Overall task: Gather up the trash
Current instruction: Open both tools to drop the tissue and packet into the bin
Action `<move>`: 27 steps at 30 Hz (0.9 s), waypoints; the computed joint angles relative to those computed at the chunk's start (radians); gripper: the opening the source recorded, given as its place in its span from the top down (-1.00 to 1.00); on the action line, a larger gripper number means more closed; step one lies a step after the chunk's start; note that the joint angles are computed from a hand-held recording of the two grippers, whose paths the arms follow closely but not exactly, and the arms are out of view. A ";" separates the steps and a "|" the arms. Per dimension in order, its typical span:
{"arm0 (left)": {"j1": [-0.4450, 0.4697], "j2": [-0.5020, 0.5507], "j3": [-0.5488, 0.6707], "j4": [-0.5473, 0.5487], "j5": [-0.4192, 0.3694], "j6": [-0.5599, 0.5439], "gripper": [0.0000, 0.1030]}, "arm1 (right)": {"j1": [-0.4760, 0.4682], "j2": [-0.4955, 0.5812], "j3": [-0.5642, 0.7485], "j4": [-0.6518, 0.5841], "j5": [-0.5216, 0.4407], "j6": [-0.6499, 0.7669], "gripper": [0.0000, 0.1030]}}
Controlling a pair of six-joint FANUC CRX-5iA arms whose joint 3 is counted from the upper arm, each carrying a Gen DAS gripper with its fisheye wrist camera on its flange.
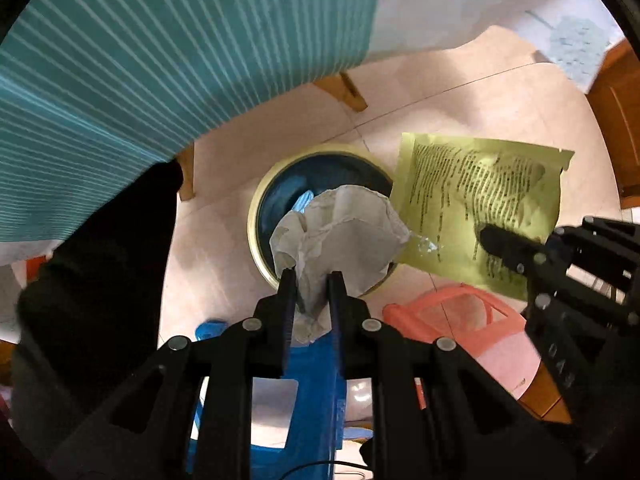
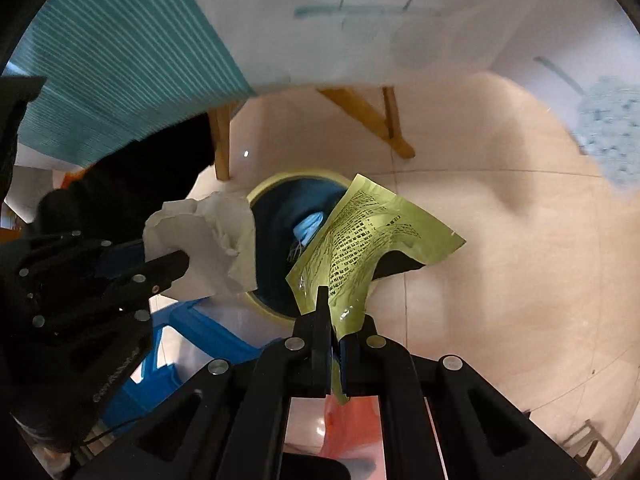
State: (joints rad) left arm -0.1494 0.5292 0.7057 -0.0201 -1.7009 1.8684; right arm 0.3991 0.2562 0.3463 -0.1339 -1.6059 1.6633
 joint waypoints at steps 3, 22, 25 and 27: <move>-0.004 0.022 0.002 -0.001 0.000 0.016 0.73 | -0.001 0.036 0.023 -0.012 -0.014 0.016 0.95; 0.041 0.037 -0.007 0.007 -0.002 0.076 0.33 | 0.009 0.204 0.199 -0.045 -0.082 -0.009 0.31; 0.046 0.039 -0.005 0.004 -0.010 0.086 0.10 | 0.012 0.197 0.189 -0.038 -0.074 -0.013 0.31; 0.053 0.033 -0.017 0.015 -0.003 0.095 -0.01 | 0.008 0.195 0.192 -0.042 -0.074 -0.016 0.30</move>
